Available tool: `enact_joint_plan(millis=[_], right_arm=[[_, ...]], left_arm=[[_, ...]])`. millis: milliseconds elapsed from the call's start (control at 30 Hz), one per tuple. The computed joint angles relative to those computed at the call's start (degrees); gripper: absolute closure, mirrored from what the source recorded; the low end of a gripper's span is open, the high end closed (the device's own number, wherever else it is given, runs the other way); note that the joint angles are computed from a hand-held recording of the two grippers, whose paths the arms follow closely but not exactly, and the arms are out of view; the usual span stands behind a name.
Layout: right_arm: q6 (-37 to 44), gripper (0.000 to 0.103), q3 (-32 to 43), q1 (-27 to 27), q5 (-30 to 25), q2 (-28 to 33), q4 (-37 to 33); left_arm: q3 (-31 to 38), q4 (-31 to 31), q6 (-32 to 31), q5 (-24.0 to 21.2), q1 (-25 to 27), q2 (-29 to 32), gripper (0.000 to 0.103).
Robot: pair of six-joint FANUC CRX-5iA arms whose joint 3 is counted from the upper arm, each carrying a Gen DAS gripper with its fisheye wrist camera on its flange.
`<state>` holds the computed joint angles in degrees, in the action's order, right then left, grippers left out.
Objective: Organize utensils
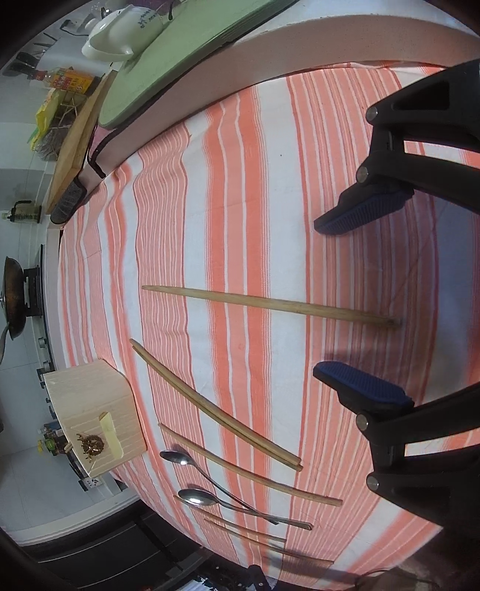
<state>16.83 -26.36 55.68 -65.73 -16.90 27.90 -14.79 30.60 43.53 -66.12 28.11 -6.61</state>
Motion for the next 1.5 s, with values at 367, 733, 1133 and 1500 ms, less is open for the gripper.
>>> enact_joint_plan(millis=[367,733,1133,1500], right_arm=[[22.2,0.031,14.6,-15.1,-0.1,10.4,-14.5],[28.5,0.095,30.1,-21.9,-1.9,26.8,-12.8],[17.9,0.097,18.7,-11.6,11.8,8.6,1.4],[3.0,0.097,14.2,-7.9,17.3,4.3,25.3]], left_arm=[[9.7,-15.3,7.4,4.1,-8.9,8.3,0.017],[17.5,-14.7,8.7,1.4,-11.4,14.1,0.098],[8.5,14.3,-5.0,1.0,-1.4,1.9,0.099],[13.1,29.0,-6.6,1.1,-0.3,1.2,0.100]])
